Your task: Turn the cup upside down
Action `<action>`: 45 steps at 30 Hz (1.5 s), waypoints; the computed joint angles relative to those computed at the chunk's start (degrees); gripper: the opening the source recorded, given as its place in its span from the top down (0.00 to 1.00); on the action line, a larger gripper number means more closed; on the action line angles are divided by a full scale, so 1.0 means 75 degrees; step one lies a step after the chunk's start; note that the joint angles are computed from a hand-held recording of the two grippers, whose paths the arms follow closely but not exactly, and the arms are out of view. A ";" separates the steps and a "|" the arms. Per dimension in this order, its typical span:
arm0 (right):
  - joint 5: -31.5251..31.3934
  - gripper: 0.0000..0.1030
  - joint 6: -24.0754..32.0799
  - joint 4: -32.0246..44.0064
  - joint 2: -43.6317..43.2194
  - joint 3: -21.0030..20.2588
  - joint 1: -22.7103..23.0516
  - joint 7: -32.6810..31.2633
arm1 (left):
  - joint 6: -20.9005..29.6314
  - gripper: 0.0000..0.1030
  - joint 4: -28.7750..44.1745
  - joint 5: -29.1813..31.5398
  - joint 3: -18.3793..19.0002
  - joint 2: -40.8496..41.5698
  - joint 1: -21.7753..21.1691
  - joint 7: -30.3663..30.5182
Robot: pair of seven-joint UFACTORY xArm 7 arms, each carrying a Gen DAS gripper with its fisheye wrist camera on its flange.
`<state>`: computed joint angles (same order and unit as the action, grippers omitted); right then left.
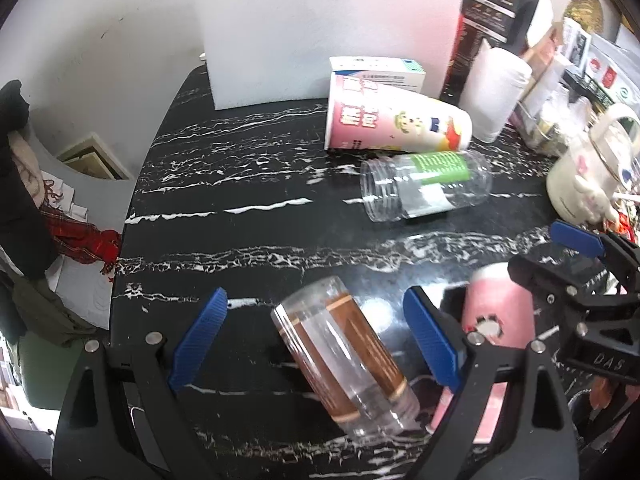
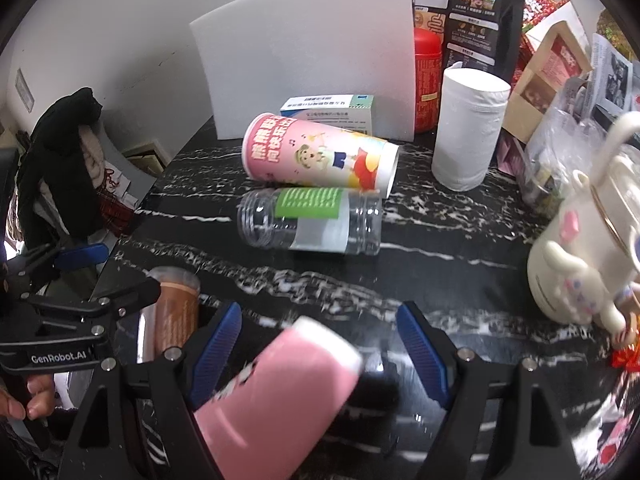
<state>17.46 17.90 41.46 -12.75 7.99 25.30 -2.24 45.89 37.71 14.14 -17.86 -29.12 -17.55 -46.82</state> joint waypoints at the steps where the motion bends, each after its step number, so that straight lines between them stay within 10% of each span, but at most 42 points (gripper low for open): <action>1: -0.0039 0.22 -0.0004 0.0113 0.0142 -0.0008 -0.0021 -0.0016 | -0.0048 0.13 0.0022 0.0033 0.0025 0.0083 0.0054 -0.0005; 21: -0.0815 0.22 0.0176 0.1541 0.1678 0.0404 -0.0386 0.0186 | -0.0229 0.13 -0.0104 0.0108 0.0433 0.0442 0.0430 -0.0021; 45: -0.0050 0.22 0.0340 -0.0065 -0.0166 0.0179 0.0312 -0.0044 | -0.0186 0.13 -0.0546 -0.1321 0.0536 0.0459 -0.0147 0.0286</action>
<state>17.08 20.45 40.97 -14.00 9.33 27.64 -2.56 44.50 33.61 4.23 -13.84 -25.68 -18.66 -44.68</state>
